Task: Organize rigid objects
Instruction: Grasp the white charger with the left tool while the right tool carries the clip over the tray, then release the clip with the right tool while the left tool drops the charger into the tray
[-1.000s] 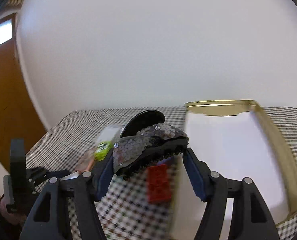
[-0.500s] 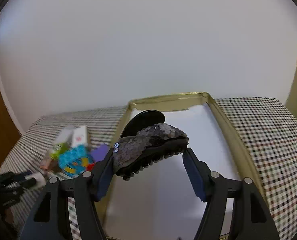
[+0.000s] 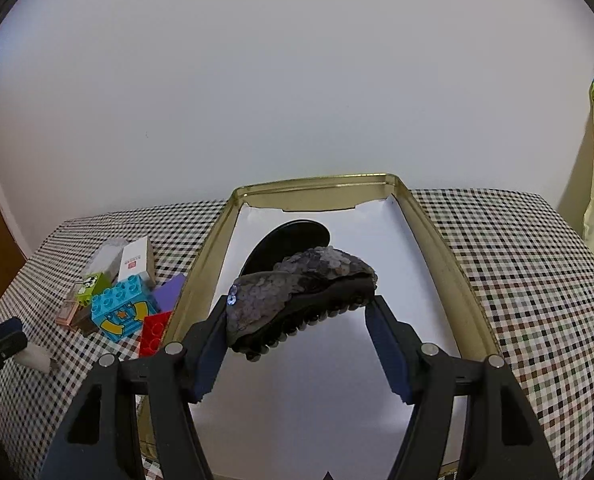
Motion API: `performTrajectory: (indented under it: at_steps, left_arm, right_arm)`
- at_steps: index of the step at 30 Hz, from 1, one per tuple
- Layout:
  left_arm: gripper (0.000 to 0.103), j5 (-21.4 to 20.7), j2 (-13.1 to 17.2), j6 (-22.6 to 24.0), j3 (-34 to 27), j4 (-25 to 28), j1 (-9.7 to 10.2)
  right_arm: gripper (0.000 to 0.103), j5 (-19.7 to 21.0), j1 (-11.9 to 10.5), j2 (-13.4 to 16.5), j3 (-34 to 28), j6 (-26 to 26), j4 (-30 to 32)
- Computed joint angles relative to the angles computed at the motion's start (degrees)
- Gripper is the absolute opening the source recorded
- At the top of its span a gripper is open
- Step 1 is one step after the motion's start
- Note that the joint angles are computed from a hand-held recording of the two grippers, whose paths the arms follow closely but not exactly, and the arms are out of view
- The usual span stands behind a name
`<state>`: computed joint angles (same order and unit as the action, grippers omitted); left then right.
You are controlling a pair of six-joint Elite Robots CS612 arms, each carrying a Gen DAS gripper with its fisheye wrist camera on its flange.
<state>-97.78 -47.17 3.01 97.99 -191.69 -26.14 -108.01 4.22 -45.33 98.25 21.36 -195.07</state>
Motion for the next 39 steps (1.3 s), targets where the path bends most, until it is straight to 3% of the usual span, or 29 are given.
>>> performTrajectory:
  at_steps: [5,9,10,12,13,15,18,20,23,24,30,35,39]
  left_arm:
    - [0.029,3.0,-0.3,0.8,-0.2,8.1,-0.6]
    - [0.055,3.3,-0.1,-3.2,-0.2,8.0,-0.34]
    - [0.055,3.4,-0.4,-3.8,0.0,8.4,-0.3]
    - [0.06,1.9,-1.1,-3.6,0.9,7.5,0.04]
    - [0.07,1.7,-1.3,-3.4,1.5,6.8,0.17]
    - [0.08,2.9,-1.7,-3.4,2.2,6.4,-0.13]
    - [0.08,5.5,-1.8,-3.1,2.8,7.3,-0.8]
    - [0.075,6.9,-1.5,-2.5,2.5,9.1,-1.12]
    - [0.052,6.3,-1.1,-2.0,2.0,10.6,-1.17]
    - [0.038,5.3,-1.1,-1.6,1.9,10.8,-1.05]
    - [0.037,5.3,-0.9,-1.2,2.0,9.5,-1.36]
    - [0.037,1.8,-1.1,-2.6,1.4,6.3,-1.65]
    - [0.037,0.4,-0.7,-1.2,-0.5,4.2,-3.24]
  right_arm:
    - [0.069,0.0,0.1,0.0,0.0,1.1,0.0]
    - [0.069,0.0,0.2,0.0,-0.1,1.4,0.6]
    - [0.069,0.0,0.2,0.0,-0.1,1.6,0.8]
    - [0.069,-0.8,0.9,-0.6,0.2,2.5,1.5]
    - [0.069,-0.6,0.9,-0.7,0.3,2.7,1.3]
    - [0.069,-0.1,0.8,-0.8,0.5,3.1,1.1]
    - [0.069,-1.1,1.3,-1.1,0.6,3.1,1.6]
    - [0.069,-1.3,1.4,-1.2,0.7,3.2,1.5]
    - [0.069,-1.3,1.5,-1.2,0.7,3.6,1.8]
    - [0.069,-1.2,1.5,-1.2,0.7,3.8,1.9]
    - [0.069,-1.5,1.3,-0.9,0.3,3.9,1.5]
    - [0.069,-1.8,1.4,-1.0,0.6,3.4,0.2]
    - [0.069,-1.7,1.1,-1.1,0.9,1.2,0.8]
